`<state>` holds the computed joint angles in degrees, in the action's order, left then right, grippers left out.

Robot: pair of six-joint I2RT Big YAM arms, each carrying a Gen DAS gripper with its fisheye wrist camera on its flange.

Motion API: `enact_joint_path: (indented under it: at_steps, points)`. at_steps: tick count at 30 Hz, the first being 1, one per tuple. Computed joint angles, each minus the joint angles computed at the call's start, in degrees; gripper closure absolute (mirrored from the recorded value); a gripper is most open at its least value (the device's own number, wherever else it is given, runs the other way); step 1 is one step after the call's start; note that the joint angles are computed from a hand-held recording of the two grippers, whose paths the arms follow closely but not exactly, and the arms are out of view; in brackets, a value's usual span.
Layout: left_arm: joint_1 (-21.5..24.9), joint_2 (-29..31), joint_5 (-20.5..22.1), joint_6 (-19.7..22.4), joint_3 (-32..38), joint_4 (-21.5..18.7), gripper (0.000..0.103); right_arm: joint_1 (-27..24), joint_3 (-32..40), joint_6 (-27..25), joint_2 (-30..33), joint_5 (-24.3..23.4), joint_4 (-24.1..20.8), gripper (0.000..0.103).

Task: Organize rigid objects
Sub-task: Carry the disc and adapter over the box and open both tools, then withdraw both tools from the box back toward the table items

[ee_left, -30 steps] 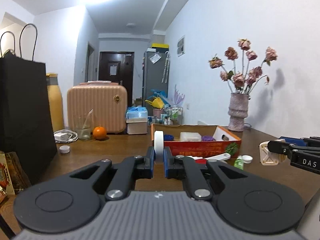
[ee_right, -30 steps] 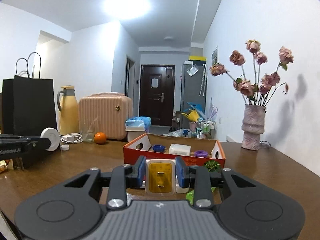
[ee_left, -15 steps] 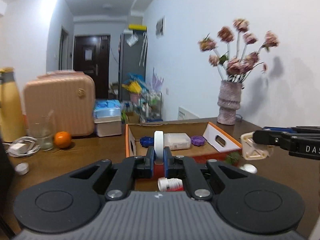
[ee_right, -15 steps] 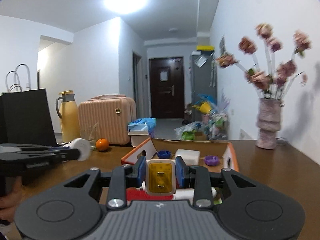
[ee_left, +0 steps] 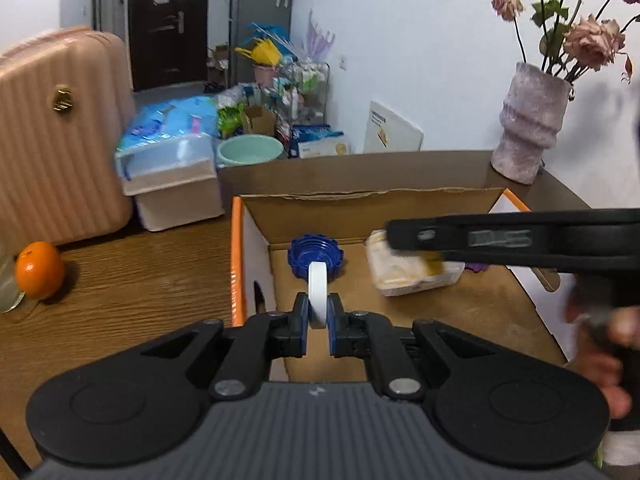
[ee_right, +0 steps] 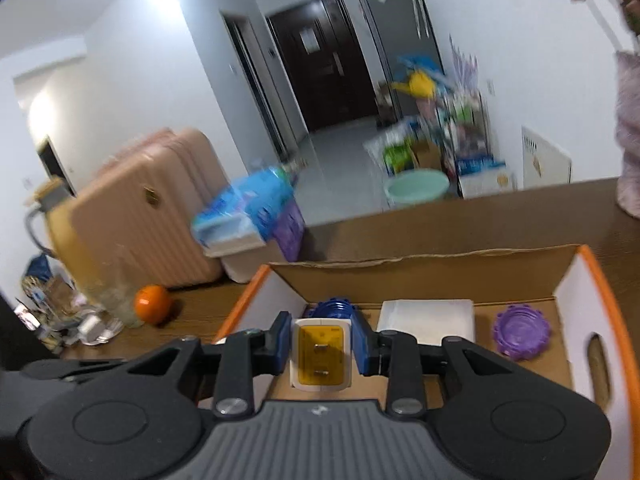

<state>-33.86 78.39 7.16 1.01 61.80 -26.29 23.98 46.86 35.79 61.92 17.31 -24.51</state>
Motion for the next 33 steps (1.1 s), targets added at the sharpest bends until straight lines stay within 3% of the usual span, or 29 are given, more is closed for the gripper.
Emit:
enact_joint_path:
  at_steps: [8, 17, 23, 29, 31, 33]
  points:
    - [-1.3, 4.7, -2.6, 1.1, 2.3, -0.6, 0.093, -1.3, 4.9, -2.7, 10.8, 1.0, -1.4, 0.072]
    - [-0.5, 5.4, -1.7, -0.5, 3.3, -1.6, 0.093, -2.3, 5.1, -2.2, 11.4, -0.8, -1.6, 0.072]
    - [-0.2, 2.3, -2.7, -0.9, 2.0, -2.2, 0.092, -1.4, 5.1, -2.4, 8.3, 0.4, -3.7, 0.072]
    - [0.0, -3.4, -3.3, -1.5, 0.0, -4.2, 0.09, 1.1, 5.0, -2.1, 0.9, 4.4, -9.4, 0.072]
    - [-0.1, -6.5, -3.7, -1.1, -1.3, -4.8, 0.085, 2.4, 4.9, -1.8, -2.1, 6.4, -12.1, 0.072]
    - [-0.1, -9.5, -4.0, -0.7, -2.7, -5.0, 0.07, 4.2, 4.8, -1.4, -5.7, 8.9, -15.4, 0.072]
